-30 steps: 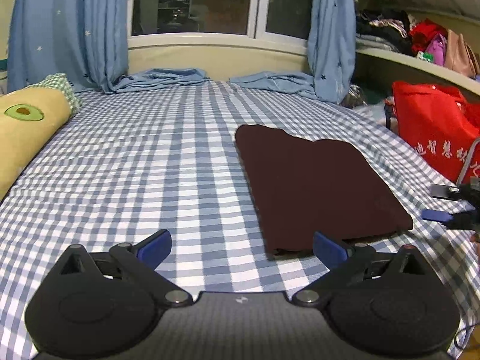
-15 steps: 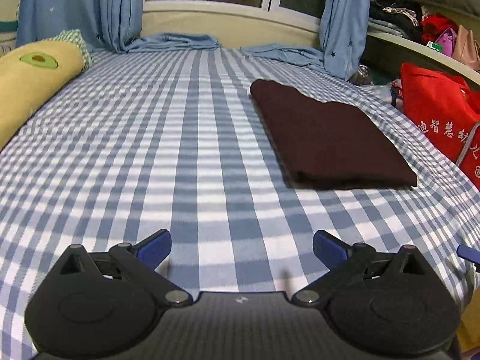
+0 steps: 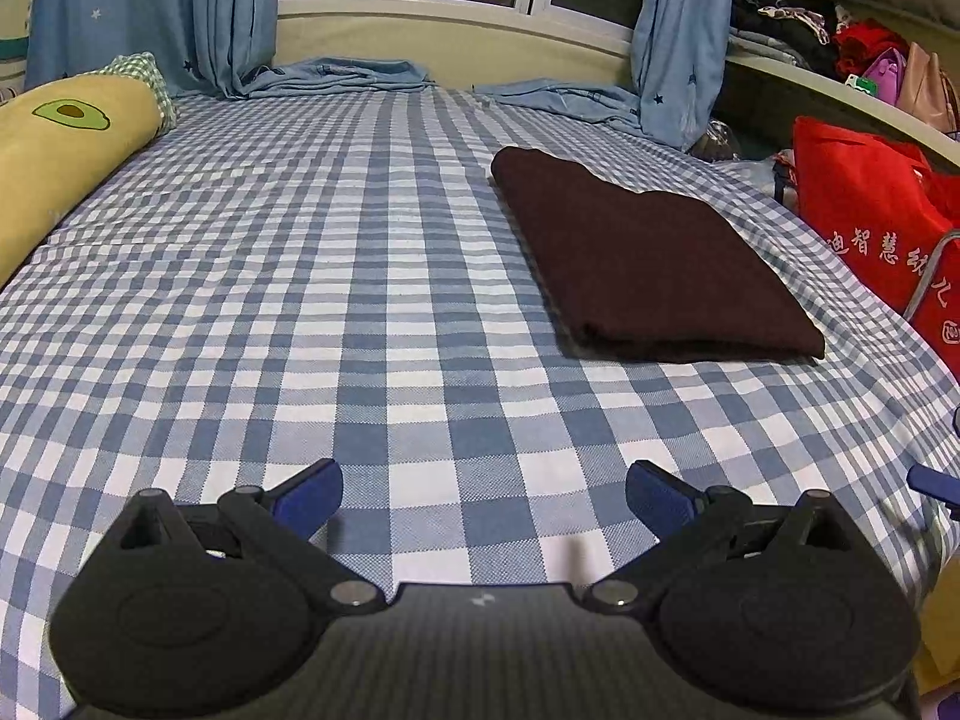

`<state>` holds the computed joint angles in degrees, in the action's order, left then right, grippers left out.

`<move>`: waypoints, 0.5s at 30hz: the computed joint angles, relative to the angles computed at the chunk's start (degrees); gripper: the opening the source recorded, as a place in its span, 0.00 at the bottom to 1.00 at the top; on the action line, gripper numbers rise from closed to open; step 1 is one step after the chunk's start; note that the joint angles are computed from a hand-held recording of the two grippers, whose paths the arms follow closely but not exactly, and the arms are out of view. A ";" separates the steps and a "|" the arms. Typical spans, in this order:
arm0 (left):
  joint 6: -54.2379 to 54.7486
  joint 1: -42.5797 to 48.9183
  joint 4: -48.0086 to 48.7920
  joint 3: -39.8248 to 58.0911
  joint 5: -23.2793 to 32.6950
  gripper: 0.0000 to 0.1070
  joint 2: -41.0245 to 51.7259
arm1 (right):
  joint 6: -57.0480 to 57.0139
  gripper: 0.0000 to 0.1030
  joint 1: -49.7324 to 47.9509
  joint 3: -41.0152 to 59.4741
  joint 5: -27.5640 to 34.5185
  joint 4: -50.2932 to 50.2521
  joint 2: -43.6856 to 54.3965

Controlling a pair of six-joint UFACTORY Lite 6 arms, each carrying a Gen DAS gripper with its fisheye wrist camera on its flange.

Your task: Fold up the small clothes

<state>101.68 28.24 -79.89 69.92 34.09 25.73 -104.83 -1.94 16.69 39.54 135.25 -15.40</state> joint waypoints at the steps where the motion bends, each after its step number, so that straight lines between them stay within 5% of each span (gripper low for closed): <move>1: -0.21 -0.12 0.06 0.20 0.00 0.95 0.12 | 0.45 0.99 0.20 0.27 -0.58 -0.20 0.14; 15: -13.06 -6.92 10.79 7.77 -10.10 0.96 4.08 | -2.25 0.99 -0.11 1.67 -1.66 2.21 2.33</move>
